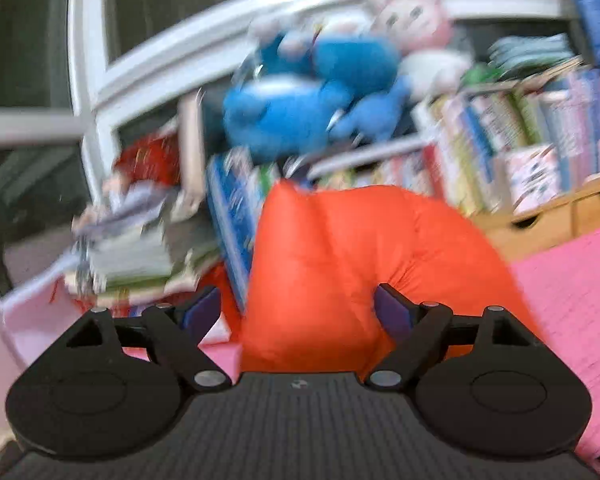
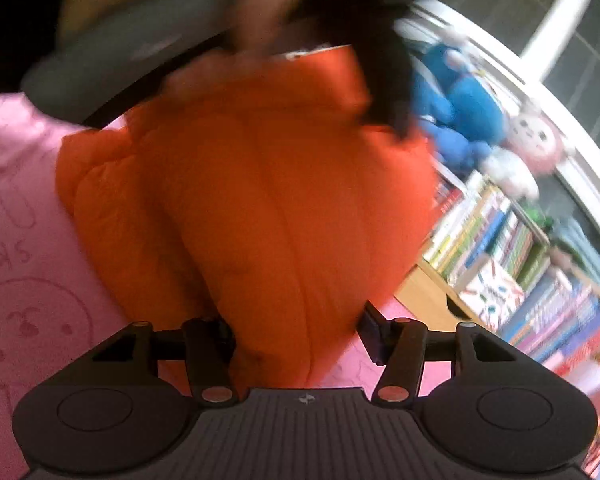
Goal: Fold clothes
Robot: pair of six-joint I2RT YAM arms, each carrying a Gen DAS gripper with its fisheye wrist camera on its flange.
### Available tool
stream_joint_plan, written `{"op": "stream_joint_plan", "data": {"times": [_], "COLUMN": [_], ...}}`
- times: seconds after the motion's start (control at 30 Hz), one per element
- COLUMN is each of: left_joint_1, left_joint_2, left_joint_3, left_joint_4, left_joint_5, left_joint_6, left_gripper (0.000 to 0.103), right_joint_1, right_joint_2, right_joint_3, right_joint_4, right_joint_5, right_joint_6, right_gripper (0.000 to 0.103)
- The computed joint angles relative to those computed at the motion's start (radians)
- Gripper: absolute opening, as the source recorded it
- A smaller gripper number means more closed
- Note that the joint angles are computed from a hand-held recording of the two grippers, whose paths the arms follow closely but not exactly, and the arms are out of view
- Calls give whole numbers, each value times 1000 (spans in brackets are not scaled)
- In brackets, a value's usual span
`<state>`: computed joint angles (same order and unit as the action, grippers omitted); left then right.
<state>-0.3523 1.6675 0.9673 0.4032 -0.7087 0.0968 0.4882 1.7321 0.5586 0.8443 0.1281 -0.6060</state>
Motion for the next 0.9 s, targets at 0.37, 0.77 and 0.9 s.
{"op": "stream_joint_plan", "data": {"times": [0.37,0.77,0.9], "left_joint_1": [122,84,68], "left_joint_2": [23,-107,-175], "left_joint_3": [-108,-290,-320], "left_joint_4": [-26,-57,-111], "left_joint_5": [1,-16,1], "left_joint_6": [-188,-277,-326], "left_gripper": [86,93,93], "right_joint_1": [-171,-233,-247], "right_joint_2": [-2,-18,-108], "right_joint_3": [183,205,85], "right_joint_4": [-306,-415,-330], "right_joint_5": [-323,-362,-300], "right_joint_6": [456,668,650], "right_gripper": [64,22,15]}}
